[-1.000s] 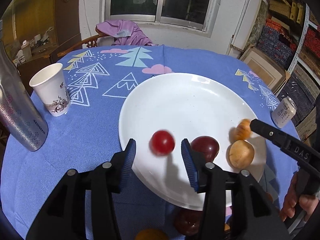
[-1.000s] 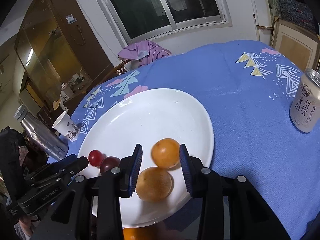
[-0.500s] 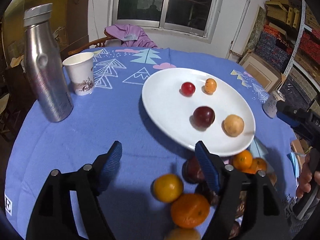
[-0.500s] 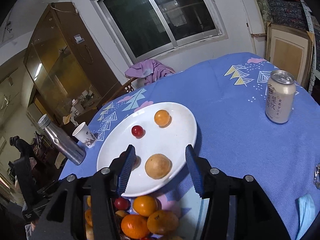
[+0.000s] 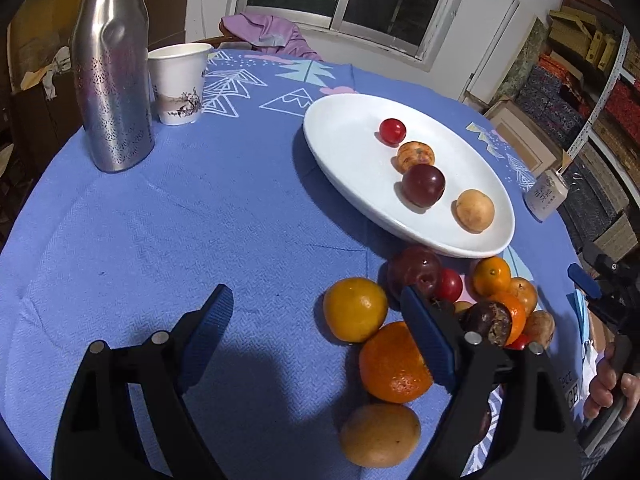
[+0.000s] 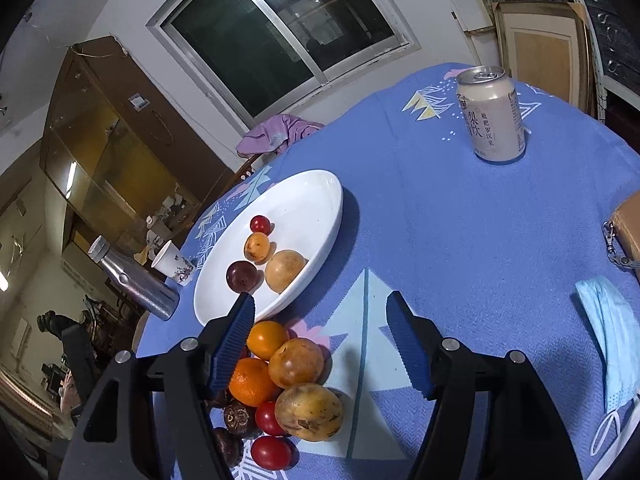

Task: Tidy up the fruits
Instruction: 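Grasp the yellow citrus with the left tool while the right tool grips the brown mottled fruit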

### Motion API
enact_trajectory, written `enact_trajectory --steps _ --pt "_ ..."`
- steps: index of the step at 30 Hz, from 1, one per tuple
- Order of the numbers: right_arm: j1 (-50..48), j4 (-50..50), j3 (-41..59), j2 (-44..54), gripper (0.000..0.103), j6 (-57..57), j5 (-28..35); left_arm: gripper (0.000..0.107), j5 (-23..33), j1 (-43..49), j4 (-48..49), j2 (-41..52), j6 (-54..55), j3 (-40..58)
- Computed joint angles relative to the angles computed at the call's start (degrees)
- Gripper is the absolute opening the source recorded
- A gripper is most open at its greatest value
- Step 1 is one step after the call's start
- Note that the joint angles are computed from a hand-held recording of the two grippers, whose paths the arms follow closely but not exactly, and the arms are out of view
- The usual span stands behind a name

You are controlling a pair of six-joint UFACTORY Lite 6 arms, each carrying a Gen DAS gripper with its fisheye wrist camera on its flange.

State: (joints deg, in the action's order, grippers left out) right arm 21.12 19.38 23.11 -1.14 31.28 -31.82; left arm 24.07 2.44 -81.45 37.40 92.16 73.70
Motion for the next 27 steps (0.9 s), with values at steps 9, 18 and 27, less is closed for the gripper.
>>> enact_trajectory --steps 9,18,27 --pt "0.0 1.0 -0.3 -0.5 0.073 -0.5 0.1 0.091 -2.8 0.2 3.0 1.8 -3.4 1.9" --pt "-1.1 -1.9 -1.4 -1.5 0.074 2.1 -0.3 0.089 0.1 6.4 2.3 1.0 -4.9 2.1" --pt "-0.9 -2.4 -1.0 -1.0 0.074 2.2 -0.1 0.061 1.3 4.6 2.8 0.2 -1.9 -1.4"
